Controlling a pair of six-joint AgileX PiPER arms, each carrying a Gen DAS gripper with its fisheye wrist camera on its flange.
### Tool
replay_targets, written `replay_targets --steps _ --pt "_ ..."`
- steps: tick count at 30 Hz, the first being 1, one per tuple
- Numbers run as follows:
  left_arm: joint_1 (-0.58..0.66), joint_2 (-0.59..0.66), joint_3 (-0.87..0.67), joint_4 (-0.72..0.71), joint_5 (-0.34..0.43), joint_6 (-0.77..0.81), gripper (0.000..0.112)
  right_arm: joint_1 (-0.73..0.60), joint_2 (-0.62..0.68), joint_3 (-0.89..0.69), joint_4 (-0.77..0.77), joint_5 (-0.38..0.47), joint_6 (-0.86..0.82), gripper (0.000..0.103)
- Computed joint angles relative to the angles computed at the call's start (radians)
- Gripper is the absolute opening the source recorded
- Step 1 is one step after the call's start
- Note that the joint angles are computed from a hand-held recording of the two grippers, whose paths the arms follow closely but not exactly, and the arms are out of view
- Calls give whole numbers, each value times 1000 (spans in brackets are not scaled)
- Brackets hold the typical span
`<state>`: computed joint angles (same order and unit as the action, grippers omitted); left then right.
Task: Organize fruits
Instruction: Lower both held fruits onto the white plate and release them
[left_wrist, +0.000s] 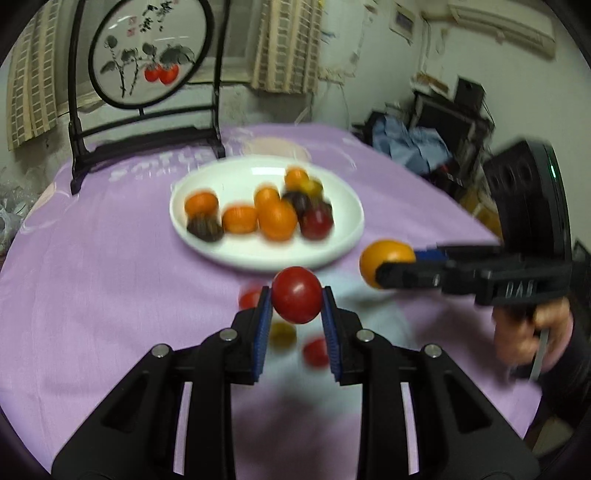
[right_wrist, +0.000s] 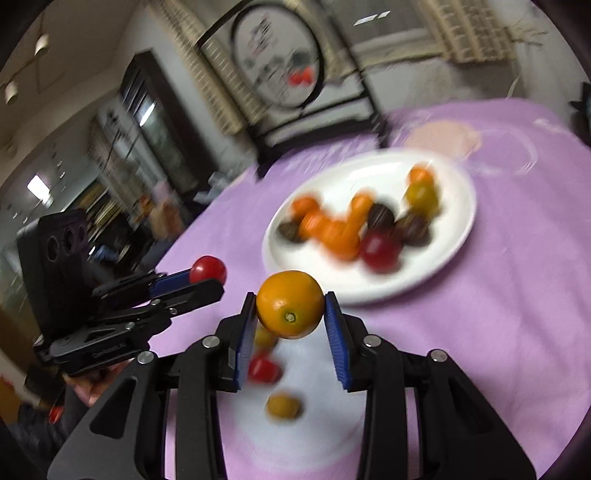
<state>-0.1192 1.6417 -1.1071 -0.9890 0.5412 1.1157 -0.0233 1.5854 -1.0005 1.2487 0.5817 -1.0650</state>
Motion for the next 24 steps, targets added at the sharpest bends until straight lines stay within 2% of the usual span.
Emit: replay_targets --steps 2,6,9,15,24 --pt "-31 53 -99 73 -28 -125 27 14 48 -63 -8 -68 35 37" --pt "-80 216 -359 308 -39 -448 27 18 147 -176 -39 -121 116 37" --pt "-82 328 -528 430 2 -632 27 25 224 -273 -128 -138 214 37" --pt "-93 531 -845 581 134 -815 27 17 353 -440 -271 -106 355 37" --pt "-101 754 -1198 695 325 -942 27 9 446 -566 -391 -45 474 37"
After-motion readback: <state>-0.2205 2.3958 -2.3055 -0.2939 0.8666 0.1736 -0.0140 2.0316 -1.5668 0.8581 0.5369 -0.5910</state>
